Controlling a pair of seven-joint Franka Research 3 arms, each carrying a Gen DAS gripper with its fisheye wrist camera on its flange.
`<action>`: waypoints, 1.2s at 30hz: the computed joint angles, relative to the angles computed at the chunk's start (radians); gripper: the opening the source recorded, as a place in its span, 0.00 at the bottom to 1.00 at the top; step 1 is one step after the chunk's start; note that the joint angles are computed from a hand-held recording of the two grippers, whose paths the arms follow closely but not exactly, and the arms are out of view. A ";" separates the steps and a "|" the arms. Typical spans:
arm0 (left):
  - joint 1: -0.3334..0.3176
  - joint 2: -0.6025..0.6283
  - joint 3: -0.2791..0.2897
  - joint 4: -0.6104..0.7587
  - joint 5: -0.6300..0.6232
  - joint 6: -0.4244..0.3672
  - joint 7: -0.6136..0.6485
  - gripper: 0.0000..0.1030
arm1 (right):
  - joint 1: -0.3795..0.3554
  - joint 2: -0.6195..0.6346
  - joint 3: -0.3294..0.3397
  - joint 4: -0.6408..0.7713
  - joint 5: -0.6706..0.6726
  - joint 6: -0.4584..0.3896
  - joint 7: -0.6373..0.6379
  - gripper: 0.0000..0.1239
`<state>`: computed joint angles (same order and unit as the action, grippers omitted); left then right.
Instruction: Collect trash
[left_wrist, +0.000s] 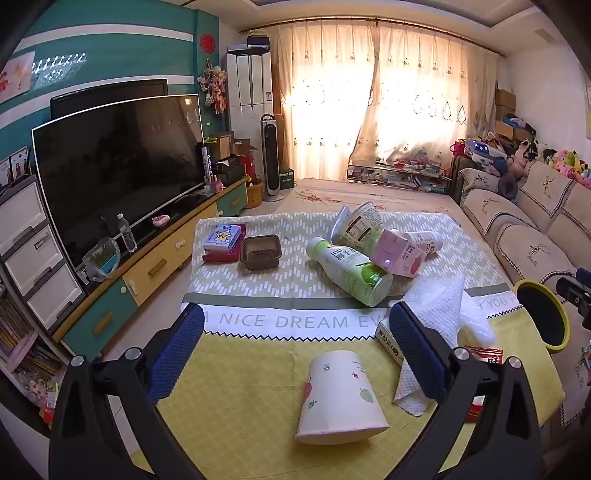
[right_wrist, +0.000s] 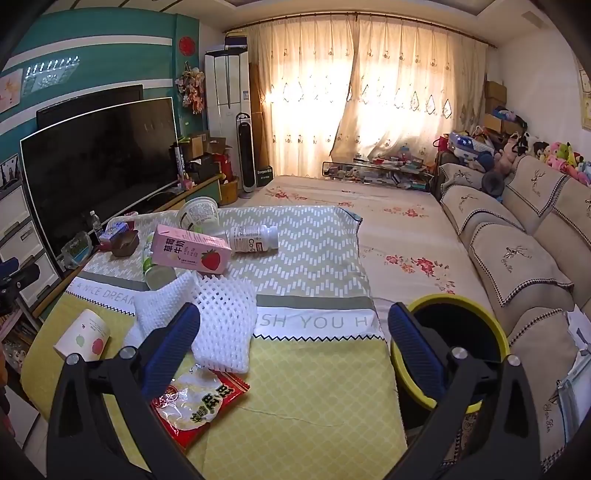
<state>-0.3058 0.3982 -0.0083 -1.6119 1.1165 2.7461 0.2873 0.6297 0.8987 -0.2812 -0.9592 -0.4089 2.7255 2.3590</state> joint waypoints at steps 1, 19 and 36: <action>0.001 0.000 0.000 0.000 -0.002 0.001 0.001 0.96 | 0.000 0.001 0.000 0.001 0.000 0.001 0.000 0.78; -0.010 0.016 0.006 0.014 -0.019 0.011 0.030 0.96 | -0.004 0.017 0.006 0.021 0.014 -0.007 -0.013 0.78; -0.005 -0.003 0.002 -0.006 0.009 0.011 0.003 0.96 | -0.008 0.021 0.008 0.025 0.024 -0.006 -0.022 0.78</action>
